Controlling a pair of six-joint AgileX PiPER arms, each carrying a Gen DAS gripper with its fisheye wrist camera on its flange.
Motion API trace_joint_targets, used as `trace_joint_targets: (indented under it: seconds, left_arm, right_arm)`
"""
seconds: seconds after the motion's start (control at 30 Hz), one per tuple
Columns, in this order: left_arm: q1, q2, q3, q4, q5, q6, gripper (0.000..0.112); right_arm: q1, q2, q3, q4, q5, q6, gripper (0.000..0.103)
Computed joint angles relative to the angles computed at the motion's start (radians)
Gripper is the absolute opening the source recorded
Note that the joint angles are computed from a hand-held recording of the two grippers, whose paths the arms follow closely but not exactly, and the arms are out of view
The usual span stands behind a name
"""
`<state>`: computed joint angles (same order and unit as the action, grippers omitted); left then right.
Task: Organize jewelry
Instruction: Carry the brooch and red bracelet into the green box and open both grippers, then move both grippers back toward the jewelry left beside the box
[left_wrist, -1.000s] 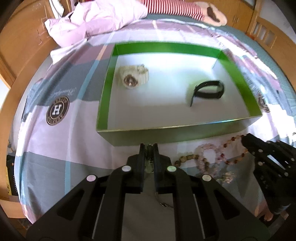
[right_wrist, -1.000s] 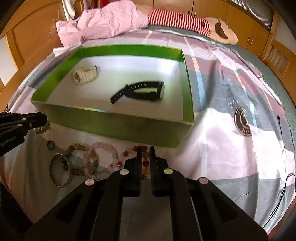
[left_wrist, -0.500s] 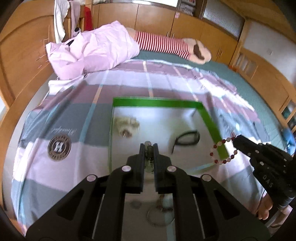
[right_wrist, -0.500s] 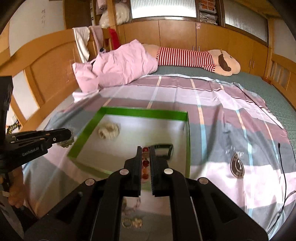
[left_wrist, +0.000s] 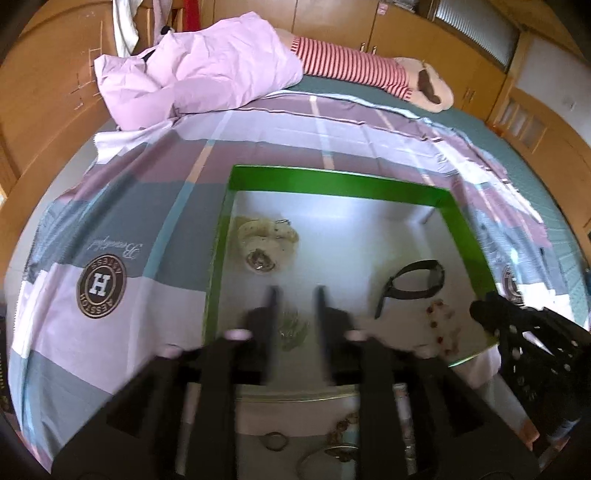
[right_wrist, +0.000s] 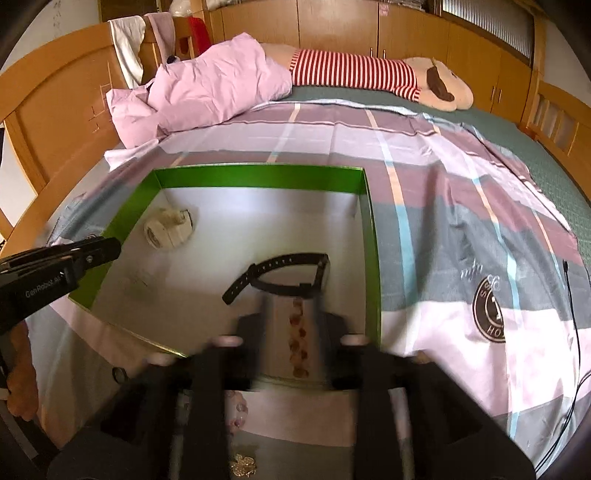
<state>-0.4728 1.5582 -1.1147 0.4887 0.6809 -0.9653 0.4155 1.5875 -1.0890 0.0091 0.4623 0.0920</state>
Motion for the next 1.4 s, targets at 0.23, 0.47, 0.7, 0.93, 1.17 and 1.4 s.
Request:
trace_joint_targets:
  seconds: [0.23, 0.47, 0.7, 0.93, 1.17, 1.4]
  left_arm:
    - [-0.030, -0.088, 0.038, -0.071, 0.035, 0.061, 0.050]
    - [-0.170, -0.104, 0.056, -0.122, 0.164, 0.140, 0.067]
    - [-0.145, -0.014, 0.046, -0.170, 0.224, 0.160, 0.069]
    - [-0.117, 0.048, 0.034, -0.204, 0.267, 0.175, 0.073]
    - [-0.107, 0.065, 0.029, -0.223, 0.273, 0.214, 0.077]
    - [-0.011, 0.031, 0.050, -0.296, 0.233, 0.282, 0.077]
  right_arm:
    - [-0.006, -0.147, 0.115, 0.197, -0.015, -0.179, 0.051]
    - [0.087, -0.267, 0.248, 0.078, -0.024, -0.107, 0.074]
    - [0.122, -0.170, 0.237, -0.174, 0.019, 0.153, 0.074]
    - [0.097, -0.113, 0.229, -0.123, 0.064, 0.131, 0.074]
    - [0.110, -0.090, 0.229, -0.155, 0.079, 0.160, 0.074]
    - [0.082, -0.083, 0.220, -0.105, 0.096, 0.130, 0.074]
